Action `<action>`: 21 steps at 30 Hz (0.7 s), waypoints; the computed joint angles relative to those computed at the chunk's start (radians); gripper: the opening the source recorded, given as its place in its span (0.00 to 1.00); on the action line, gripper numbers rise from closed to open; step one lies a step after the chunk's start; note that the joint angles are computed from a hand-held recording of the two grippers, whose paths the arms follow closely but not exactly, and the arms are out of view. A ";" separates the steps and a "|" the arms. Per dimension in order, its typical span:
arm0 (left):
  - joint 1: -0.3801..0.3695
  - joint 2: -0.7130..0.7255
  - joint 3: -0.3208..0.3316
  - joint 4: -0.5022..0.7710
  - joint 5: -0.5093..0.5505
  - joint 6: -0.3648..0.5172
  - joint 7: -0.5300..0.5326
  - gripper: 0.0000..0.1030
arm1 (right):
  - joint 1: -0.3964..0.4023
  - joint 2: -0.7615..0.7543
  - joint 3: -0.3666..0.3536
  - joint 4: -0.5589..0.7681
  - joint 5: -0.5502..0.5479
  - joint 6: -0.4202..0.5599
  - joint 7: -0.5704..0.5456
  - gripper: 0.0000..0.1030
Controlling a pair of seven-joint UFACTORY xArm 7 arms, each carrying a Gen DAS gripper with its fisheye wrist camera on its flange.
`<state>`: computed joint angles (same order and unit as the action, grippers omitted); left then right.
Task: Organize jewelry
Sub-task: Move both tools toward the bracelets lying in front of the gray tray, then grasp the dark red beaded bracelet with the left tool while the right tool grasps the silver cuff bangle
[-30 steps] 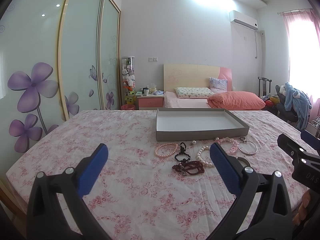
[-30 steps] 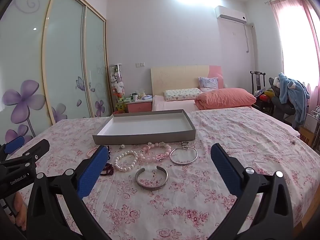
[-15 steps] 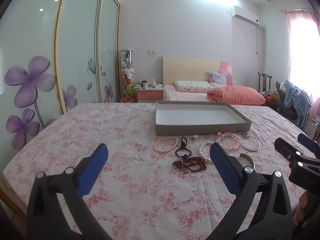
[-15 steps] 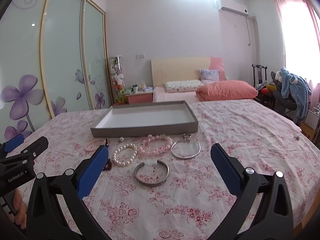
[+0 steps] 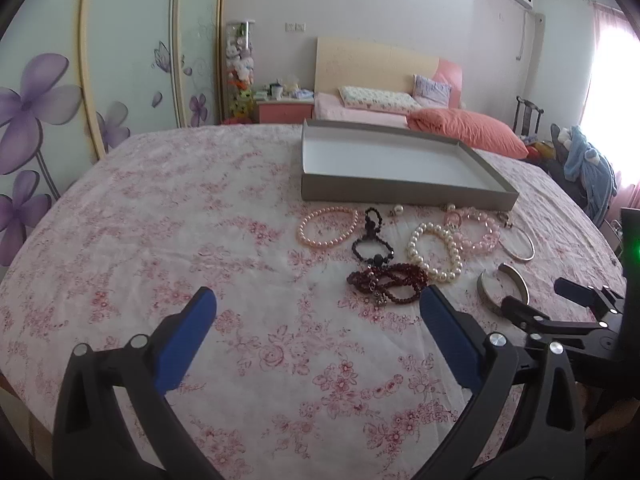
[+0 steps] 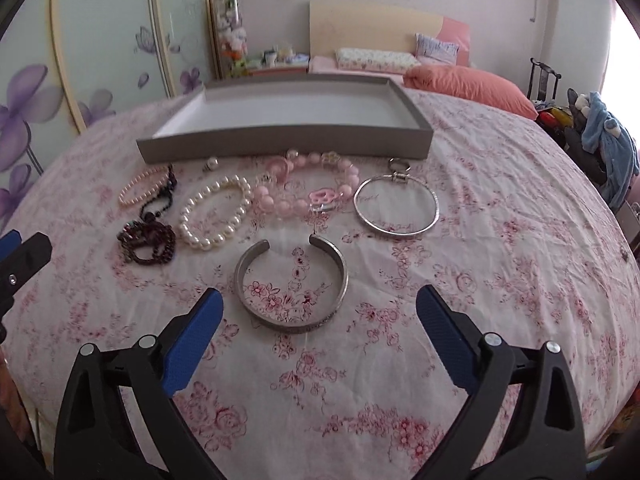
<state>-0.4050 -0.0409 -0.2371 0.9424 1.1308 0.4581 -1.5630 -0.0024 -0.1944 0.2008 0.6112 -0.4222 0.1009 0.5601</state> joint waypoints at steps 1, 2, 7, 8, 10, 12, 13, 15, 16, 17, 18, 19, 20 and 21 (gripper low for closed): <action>0.001 0.010 0.004 0.005 -0.036 -0.010 0.037 0.96 | 0.024 0.020 -0.014 0.018 0.028 0.023 -0.030 0.91; 0.002 0.023 0.008 0.015 -0.062 -0.017 0.066 0.96 | 0.047 0.033 -0.029 0.028 0.056 0.036 -0.057 0.89; -0.008 0.066 0.028 0.048 -0.178 -0.032 0.190 0.96 | 0.097 0.054 -0.061 0.049 0.126 0.053 -0.119 0.85; -0.010 0.074 0.031 0.054 -0.201 -0.035 0.214 0.96 | 0.096 0.053 -0.060 0.049 0.122 0.051 -0.116 0.81; -0.015 0.095 0.041 0.072 -0.234 -0.043 0.252 0.96 | 0.105 0.050 -0.065 0.046 0.133 0.036 -0.135 0.70; -0.022 0.118 0.046 0.093 -0.291 -0.048 0.311 0.96 | 0.114 0.044 -0.073 0.040 0.154 0.034 -0.159 0.66; -0.026 0.133 0.049 0.108 -0.325 -0.049 0.347 0.96 | 0.112 0.052 -0.080 0.044 0.161 0.028 -0.173 0.66; -0.034 0.167 0.053 0.139 -0.403 -0.049 0.430 0.96 | 0.098 0.039 -0.080 0.026 0.159 0.016 -0.171 0.66; -0.042 0.184 0.056 0.157 -0.435 -0.043 0.464 0.95 | 0.093 0.038 -0.083 0.024 0.163 0.014 -0.178 0.66; -0.051 0.197 0.062 0.171 -0.454 -0.039 0.487 0.93 | 0.094 0.037 -0.091 0.021 0.176 0.010 -0.193 0.66; -0.060 0.218 0.065 0.197 -0.479 -0.025 0.520 0.90 | 0.092 0.039 -0.098 0.020 0.187 0.004 -0.207 0.66; -0.069 0.237 0.071 0.220 -0.498 -0.011 0.544 0.87 | 0.087 0.043 -0.096 0.021 0.189 0.000 -0.211 0.66; -0.078 0.252 0.078 0.237 -0.515 -0.003 0.563 0.86 | 0.086 0.042 -0.098 0.018 0.197 -0.005 -0.220 0.66; -0.085 0.273 0.081 0.262 -0.540 0.010 0.588 0.82 | 0.084 0.043 -0.095 0.018 0.198 -0.008 -0.224 0.66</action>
<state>-0.4897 0.2319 -0.1559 1.2040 0.5909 0.4676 -0.9749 0.0811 -0.1513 0.1056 0.6292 -0.2239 0.0928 0.3359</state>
